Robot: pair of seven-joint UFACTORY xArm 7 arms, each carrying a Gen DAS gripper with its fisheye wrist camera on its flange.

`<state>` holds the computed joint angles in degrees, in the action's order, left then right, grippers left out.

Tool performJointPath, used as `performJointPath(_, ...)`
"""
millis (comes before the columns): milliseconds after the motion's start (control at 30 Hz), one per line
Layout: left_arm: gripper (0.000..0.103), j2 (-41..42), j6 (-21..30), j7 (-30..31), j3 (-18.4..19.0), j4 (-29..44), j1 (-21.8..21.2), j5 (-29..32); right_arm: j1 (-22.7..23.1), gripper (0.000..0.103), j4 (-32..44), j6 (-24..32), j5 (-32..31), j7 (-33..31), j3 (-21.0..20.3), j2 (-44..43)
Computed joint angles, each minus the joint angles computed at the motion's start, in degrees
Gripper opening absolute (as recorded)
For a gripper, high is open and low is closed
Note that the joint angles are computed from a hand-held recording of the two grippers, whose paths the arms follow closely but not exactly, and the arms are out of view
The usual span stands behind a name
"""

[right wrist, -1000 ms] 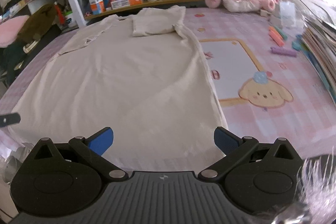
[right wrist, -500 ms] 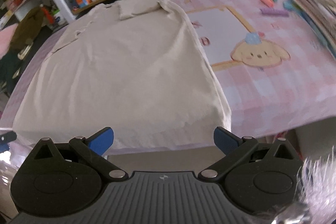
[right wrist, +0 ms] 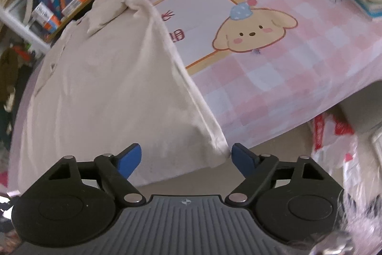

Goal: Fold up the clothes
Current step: 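Grasp the shirt hem with both grippers and lift it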

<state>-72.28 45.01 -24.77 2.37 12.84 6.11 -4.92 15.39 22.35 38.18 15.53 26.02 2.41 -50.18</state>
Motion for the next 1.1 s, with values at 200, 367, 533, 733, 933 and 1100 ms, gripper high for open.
performJointPath(200, 0.075, 7.8, -5.1, 5.7, 6.5, 1.4, 1.4, -0.7, 1.1, 0.080, 3.1, 2.0, 2.6, -5.1, -4.8, 4.3)
performJointPath(367, 0.075, 15.9, -6.8, 13.6, 15.2, 3.9, -2.2, -8.2, 1.6, 0.080, 6.5, 6.3, 9.5, -10.0, -9.2, 9.1)
performJointPath(533, 0.075, 20.1, -6.0, 18.9, 18.5, 5.3, -3.8, -15.1, 0.2, 0.080, 10.7, 11.9, 14.2, -15.0, -10.6, 14.3)
performJointPath(733, 0.073, 18.1, 0.9, 26.0, 18.7, 7.3, -2.2, -18.6, -3.1, 0.057, 13.3, 19.1, 17.4, -19.9, -10.7, 14.3)
performJointPath(933, 0.064, 18.7, 4.8, 30.8, 18.3, 9.2, 0.0, -20.3, -5.7, 0.048, 14.8, 22.2, 18.4, -23.4, -9.9, 14.0)
performJointPath(1100, 0.027, 19.2, 5.5, 32.0, 16.5, 9.4, 2.1, -20.1, -6.7, 0.025, 15.2, 23.2, 18.8, -25.4, -9.2, 14.0)
